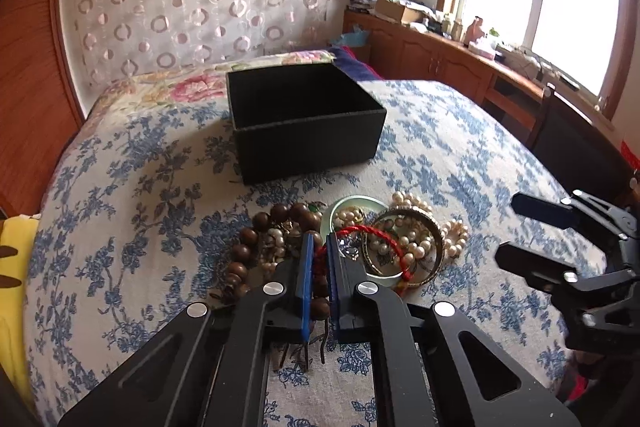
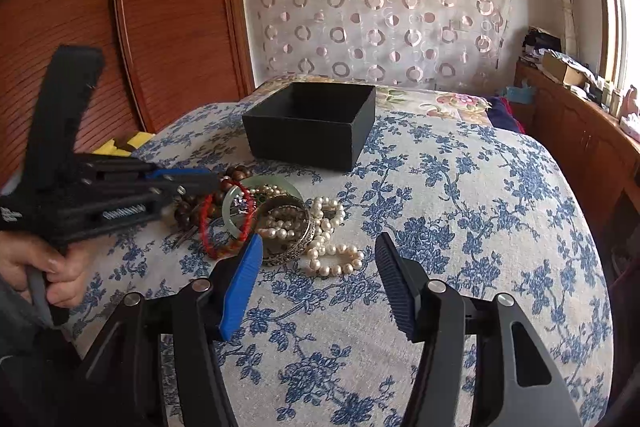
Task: Organize jewelry
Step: 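Lower the left gripper onto the red string bracelet and close it, then grasp the silver bangle with the right gripper while the left gripper lifts the red bracelet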
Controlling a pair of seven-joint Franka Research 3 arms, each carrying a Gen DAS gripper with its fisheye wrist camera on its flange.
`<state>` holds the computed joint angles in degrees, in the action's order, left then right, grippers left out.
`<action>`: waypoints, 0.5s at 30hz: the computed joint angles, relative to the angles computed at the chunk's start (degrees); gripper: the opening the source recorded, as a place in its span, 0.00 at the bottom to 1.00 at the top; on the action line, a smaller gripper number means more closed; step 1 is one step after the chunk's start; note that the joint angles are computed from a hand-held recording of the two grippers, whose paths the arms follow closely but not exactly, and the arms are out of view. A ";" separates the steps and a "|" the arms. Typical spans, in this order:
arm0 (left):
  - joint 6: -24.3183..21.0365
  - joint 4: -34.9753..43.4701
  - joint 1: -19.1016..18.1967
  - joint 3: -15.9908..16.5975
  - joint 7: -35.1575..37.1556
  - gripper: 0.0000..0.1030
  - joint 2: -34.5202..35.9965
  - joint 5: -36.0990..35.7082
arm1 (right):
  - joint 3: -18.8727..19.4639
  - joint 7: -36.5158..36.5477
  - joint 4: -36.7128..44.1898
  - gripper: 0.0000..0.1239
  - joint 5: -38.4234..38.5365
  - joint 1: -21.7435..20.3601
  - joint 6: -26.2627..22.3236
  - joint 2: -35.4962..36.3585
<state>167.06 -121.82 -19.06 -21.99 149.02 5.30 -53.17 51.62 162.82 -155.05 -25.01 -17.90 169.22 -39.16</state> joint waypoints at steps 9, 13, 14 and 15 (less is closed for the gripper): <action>-0.27 -0.86 -1.10 1.67 8.82 0.05 -3.24 -12.02 | -3.86 -7.29 2.77 0.18 -2.48 -2.26 3.94 9.51; 1.09 -1.37 -2.28 2.48 11.90 0.05 -4.06 -15.33 | -5.17 -10.00 4.89 0.16 -3.18 -2.61 5.15 14.38; 0.92 -1.48 -2.44 2.72 12.63 0.05 -4.30 -16.30 | -4.89 -10.14 5.57 0.16 -3.67 -3.05 4.85 15.29; 0.71 -1.64 -2.58 2.98 13.17 0.05 -4.55 -17.07 | -4.92 -10.16 6.08 0.16 -4.17 -3.11 4.34 16.01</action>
<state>167.77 -123.46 -21.64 -19.01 162.19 0.75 -70.24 46.70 152.66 -148.97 -29.17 -21.01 173.56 -23.15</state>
